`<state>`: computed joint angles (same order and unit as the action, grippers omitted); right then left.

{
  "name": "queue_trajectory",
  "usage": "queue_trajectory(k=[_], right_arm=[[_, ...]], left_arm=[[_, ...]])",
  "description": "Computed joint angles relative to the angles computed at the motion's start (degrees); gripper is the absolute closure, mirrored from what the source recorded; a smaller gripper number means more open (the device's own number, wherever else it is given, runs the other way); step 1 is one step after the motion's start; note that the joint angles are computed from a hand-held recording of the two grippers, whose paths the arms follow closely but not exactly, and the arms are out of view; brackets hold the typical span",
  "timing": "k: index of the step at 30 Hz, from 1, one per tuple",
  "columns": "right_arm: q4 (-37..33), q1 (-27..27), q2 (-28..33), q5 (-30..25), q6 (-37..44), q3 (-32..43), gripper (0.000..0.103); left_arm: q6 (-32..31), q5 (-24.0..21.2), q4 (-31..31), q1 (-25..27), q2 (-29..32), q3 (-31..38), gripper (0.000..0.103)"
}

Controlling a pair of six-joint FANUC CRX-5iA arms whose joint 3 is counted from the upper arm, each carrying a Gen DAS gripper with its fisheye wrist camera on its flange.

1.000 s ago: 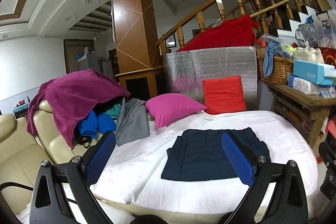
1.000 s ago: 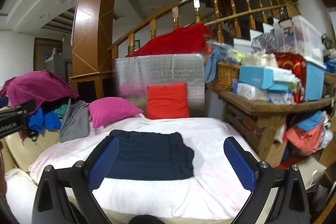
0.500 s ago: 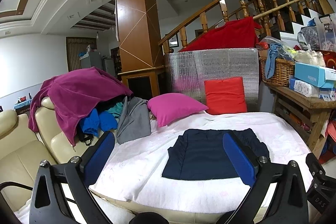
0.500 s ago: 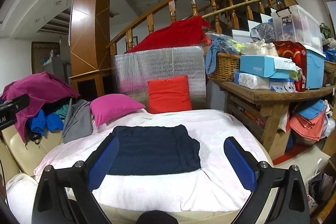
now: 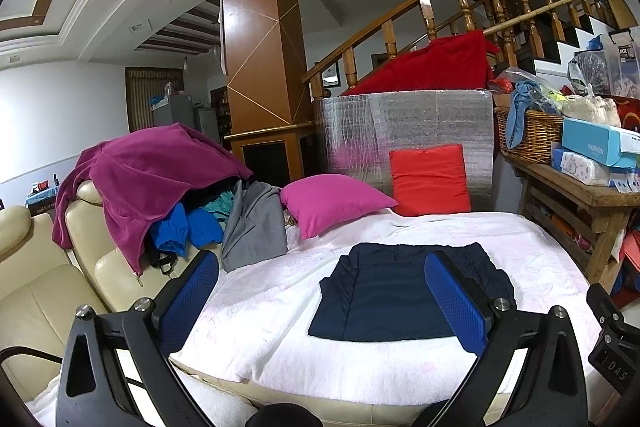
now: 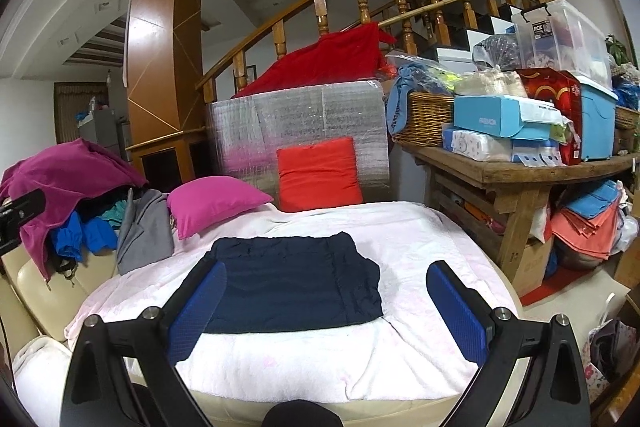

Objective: Fold large clothes

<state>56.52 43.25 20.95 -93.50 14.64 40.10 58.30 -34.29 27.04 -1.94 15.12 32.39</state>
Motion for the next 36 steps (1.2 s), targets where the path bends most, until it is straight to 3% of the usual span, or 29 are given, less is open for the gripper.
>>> queue_trajectory(k=[21, 36], right_arm=[[-1.2, -0.4, -0.3, -0.3, -1.3, -0.4, 0.002], [1.6, -1.6, 1.9, -1.0, 1.0, 3.5, 0.002]], left_arm=[[2.2, -0.4, -2.1, -0.2, 0.3, 0.8, 0.001], [6.3, -2.8, -5.1, -0.1, 3.3, 6.1, 0.000]])
